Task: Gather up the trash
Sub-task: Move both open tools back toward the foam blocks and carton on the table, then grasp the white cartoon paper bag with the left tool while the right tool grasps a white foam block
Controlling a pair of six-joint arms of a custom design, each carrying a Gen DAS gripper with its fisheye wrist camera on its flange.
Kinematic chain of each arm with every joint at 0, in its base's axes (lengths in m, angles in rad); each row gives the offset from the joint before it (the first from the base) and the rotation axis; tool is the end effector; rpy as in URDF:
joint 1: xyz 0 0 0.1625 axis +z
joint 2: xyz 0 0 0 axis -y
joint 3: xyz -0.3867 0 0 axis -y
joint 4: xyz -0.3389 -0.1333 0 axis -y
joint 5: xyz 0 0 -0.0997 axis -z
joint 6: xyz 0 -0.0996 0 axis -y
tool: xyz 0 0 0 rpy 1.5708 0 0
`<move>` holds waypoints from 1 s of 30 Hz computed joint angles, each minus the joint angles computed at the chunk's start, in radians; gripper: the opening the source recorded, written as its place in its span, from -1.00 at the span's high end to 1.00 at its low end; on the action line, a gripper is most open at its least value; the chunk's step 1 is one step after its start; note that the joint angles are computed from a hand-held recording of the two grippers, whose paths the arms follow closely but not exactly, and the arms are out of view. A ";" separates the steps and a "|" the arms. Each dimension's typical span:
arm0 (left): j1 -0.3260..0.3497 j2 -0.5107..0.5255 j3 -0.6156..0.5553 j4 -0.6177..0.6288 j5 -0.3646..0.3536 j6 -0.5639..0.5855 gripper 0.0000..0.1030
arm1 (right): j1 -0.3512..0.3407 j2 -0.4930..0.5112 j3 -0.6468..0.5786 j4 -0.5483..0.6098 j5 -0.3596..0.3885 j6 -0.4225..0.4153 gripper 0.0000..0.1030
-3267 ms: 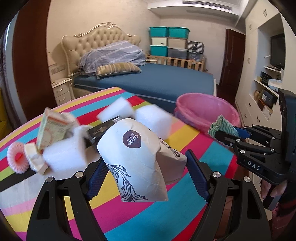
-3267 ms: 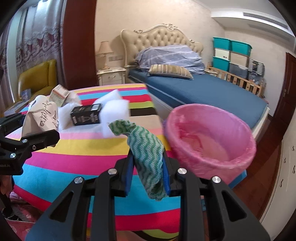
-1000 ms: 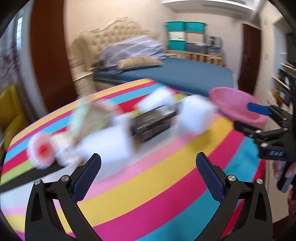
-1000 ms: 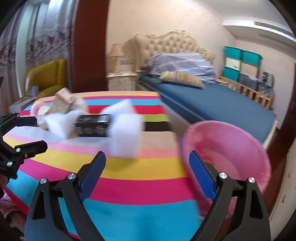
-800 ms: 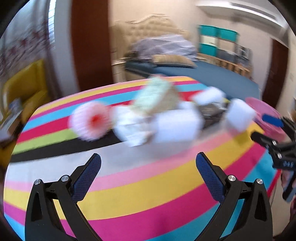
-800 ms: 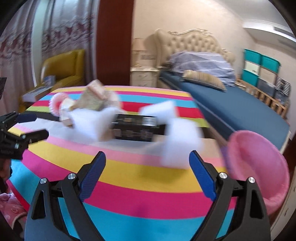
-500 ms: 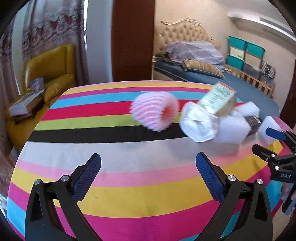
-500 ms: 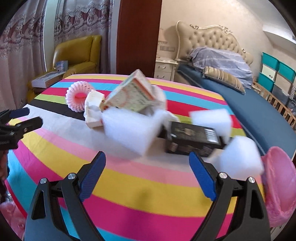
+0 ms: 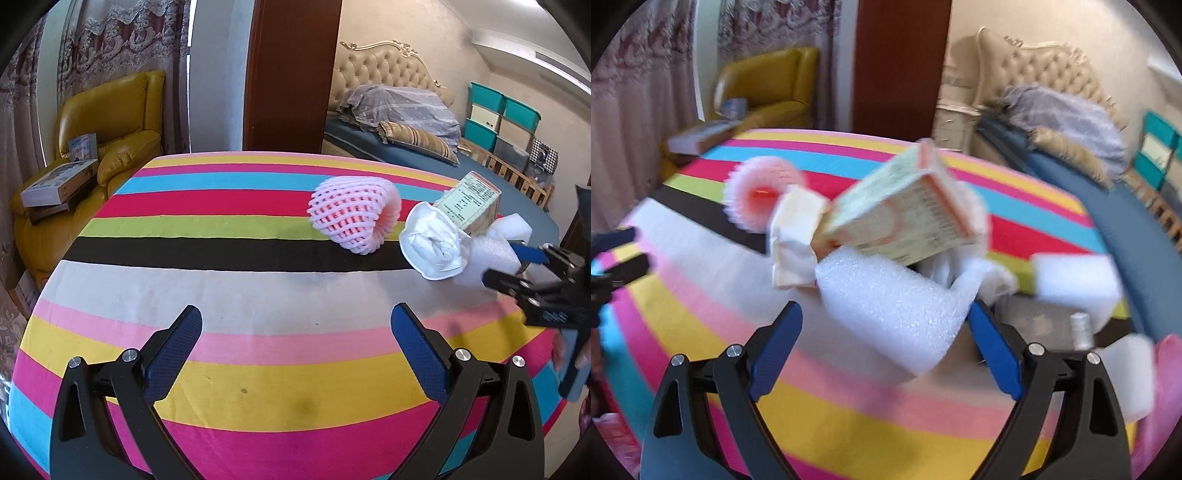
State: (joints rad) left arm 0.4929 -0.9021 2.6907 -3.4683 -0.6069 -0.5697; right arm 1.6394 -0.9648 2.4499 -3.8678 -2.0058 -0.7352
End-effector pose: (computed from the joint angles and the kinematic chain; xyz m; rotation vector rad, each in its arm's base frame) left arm -0.1377 -0.3181 0.0894 0.5311 2.3142 -0.9988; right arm 0.1174 -0.3762 0.1529 0.7185 -2.2648 0.7897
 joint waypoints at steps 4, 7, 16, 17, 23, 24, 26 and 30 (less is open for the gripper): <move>0.028 -0.008 -0.011 0.022 -0.002 -0.009 -0.87 | 0.002 -0.065 0.078 0.063 0.107 -0.007 -0.54; 0.040 -0.019 -0.012 0.036 -0.007 -0.025 -0.87 | 0.037 -0.022 0.086 -0.052 0.052 -0.060 -0.54; 0.019 0.000 -0.013 0.059 0.006 -0.038 -0.87 | 0.083 0.067 0.025 -0.114 -0.019 -0.154 -0.55; 0.021 -0.001 -0.012 0.057 0.006 -0.034 -0.87 | 0.093 0.083 0.014 -0.114 -0.027 -0.167 -0.55; 0.025 -0.001 -0.021 0.061 0.004 -0.027 -0.87 | 0.103 0.161 -0.041 -0.130 -0.082 -0.251 -0.20; 0.025 -0.001 -0.020 0.059 0.002 -0.027 -0.87 | 0.103 0.179 -0.037 -0.180 -0.088 -0.282 -0.07; 0.029 -0.003 -0.029 0.052 -0.010 -0.014 -0.87 | 0.102 0.181 -0.024 -0.220 -0.088 -0.292 0.06; 0.034 0.024 -0.074 0.035 -0.039 0.036 -0.87 | 0.072 0.144 0.053 -0.310 -0.036 -0.253 0.14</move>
State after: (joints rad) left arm 0.5266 -0.8781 2.6169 -3.4331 -0.6459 -0.5337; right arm 1.7113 -0.8212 2.5030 -4.1781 -2.0421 -0.9885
